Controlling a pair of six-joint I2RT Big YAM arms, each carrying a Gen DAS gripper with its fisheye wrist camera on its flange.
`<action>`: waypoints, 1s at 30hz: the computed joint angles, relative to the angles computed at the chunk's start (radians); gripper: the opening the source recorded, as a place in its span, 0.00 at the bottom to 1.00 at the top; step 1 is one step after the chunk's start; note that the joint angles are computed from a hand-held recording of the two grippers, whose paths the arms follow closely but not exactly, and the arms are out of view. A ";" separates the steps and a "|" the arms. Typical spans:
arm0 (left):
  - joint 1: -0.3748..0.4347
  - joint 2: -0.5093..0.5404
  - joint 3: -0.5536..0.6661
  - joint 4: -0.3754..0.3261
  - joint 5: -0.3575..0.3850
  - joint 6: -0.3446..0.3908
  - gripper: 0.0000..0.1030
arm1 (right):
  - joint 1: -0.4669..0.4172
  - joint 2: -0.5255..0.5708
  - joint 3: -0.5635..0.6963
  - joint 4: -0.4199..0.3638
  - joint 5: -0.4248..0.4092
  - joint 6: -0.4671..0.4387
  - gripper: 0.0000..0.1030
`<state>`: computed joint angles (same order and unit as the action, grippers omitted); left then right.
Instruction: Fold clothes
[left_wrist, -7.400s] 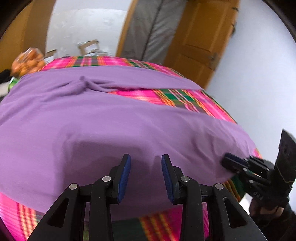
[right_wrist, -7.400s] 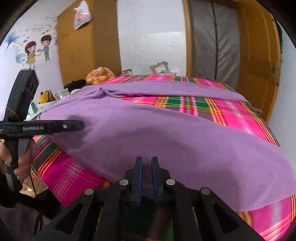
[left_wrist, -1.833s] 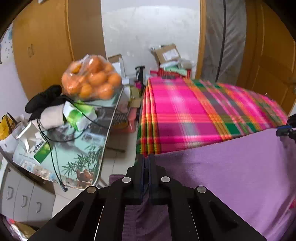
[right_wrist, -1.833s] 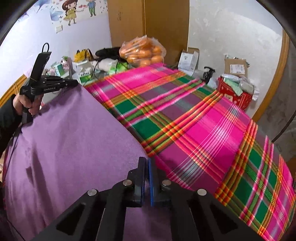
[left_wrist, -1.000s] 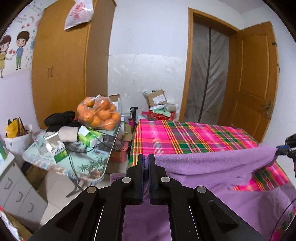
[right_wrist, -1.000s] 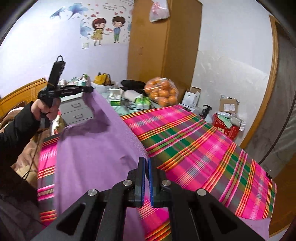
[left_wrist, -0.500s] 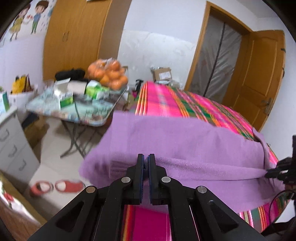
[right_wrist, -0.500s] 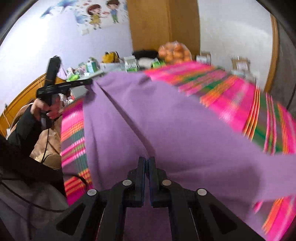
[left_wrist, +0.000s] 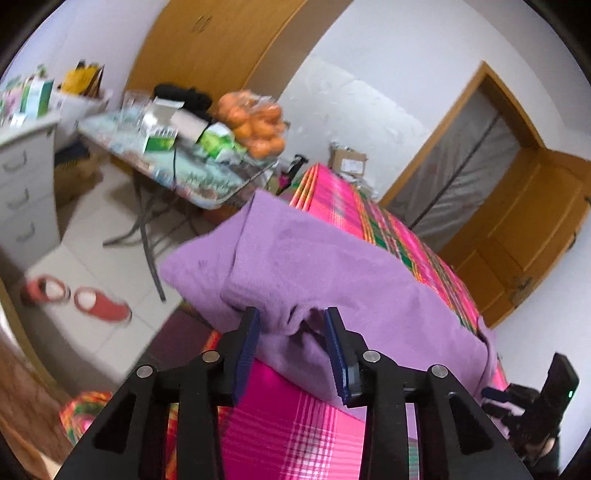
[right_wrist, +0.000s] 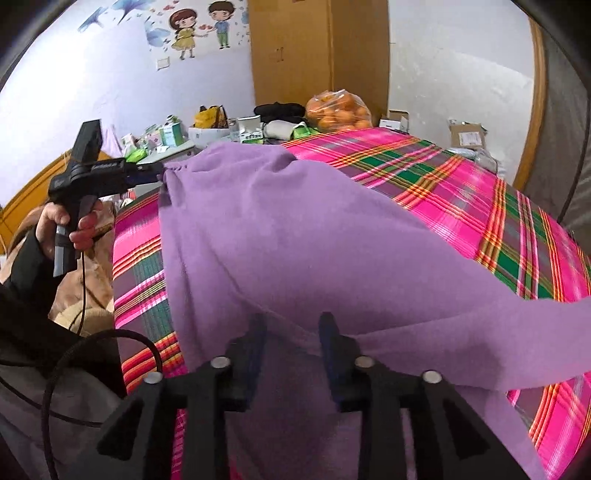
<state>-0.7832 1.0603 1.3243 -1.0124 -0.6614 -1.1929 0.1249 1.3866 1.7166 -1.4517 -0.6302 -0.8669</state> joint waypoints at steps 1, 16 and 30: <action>0.005 0.002 -0.001 0.007 0.007 -0.014 0.36 | 0.006 -0.003 -0.004 0.004 0.005 -0.011 0.31; 0.032 0.006 -0.005 0.038 0.019 -0.189 0.47 | 0.063 0.008 -0.019 -0.004 0.083 -0.154 0.31; 0.111 0.008 0.035 0.054 0.015 -0.159 0.06 | 0.042 0.055 0.067 -0.085 0.025 -0.106 0.04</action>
